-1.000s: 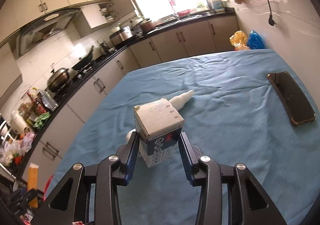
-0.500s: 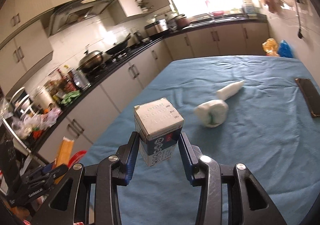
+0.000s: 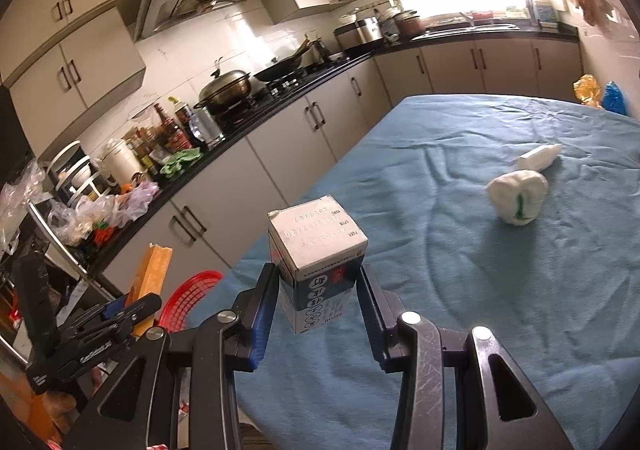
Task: Collect trash
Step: 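Carry the orange box and white carton over the red basket with both tools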
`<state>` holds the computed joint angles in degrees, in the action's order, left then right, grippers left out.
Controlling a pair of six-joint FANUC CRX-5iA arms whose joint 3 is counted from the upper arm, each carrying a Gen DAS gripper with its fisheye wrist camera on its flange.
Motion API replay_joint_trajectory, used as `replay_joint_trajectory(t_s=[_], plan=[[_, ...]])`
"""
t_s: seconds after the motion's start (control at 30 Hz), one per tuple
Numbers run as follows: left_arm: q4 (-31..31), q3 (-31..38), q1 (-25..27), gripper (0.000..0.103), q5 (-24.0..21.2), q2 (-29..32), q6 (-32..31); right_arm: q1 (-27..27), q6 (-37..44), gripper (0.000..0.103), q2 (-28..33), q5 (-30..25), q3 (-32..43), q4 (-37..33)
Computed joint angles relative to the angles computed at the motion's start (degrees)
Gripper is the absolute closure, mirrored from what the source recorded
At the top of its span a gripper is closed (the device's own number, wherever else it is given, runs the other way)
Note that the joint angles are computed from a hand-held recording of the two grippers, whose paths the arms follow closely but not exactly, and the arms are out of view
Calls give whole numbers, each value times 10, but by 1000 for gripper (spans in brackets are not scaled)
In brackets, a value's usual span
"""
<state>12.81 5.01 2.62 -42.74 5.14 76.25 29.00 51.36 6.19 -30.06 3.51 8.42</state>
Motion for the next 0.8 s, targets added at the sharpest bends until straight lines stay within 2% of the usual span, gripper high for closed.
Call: replay_joint_trajectory(t_s=[0.43,0.8], plan=[[-108,28,36,56,-32,21,86,24,91,59,59,-35,88,-83],[-147,40,49,56,-38,32,112,37,163,59,116,-71,172,-156]])
